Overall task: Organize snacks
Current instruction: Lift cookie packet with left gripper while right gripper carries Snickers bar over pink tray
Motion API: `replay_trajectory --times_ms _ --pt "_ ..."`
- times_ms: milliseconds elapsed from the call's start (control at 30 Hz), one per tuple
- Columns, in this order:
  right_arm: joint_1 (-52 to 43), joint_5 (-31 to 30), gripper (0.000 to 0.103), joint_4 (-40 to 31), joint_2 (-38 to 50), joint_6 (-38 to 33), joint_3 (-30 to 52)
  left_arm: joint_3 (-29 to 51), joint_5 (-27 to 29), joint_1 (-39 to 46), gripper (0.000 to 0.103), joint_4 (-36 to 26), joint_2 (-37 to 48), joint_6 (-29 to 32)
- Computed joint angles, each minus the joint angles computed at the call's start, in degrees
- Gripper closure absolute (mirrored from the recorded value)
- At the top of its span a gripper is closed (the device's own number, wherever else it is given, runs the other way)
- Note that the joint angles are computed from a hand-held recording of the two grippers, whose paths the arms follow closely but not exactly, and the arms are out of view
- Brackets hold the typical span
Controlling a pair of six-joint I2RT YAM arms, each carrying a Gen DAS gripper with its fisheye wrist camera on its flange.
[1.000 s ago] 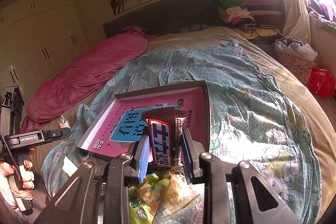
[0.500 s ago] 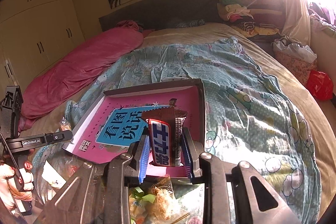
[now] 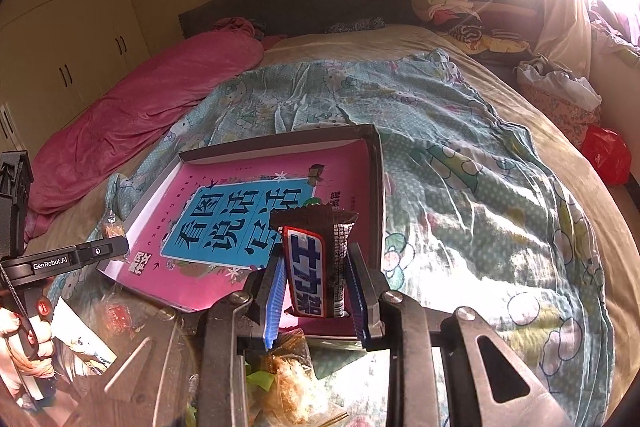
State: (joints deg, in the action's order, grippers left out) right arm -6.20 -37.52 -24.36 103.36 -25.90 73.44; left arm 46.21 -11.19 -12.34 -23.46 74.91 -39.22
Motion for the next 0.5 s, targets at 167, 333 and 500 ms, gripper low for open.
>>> replay_trajectory --times_ms 167,333,500 --pt "0.53 0.79 0.074 0.21 0.85 0.14 0.41 0.66 -0.33 0.12 0.068 0.17 1.34 0.51" --pt "1.19 1.78 0.074 0.31 1.81 0.20 0.84 2.02 -1.32 0.08 0.068 -0.16 3.18 1.16" --pt "1.57 2.61 0.074 0.21 2.47 0.03 0.96 2.64 -1.50 0.28 0.068 -0.30 4.57 1.34"
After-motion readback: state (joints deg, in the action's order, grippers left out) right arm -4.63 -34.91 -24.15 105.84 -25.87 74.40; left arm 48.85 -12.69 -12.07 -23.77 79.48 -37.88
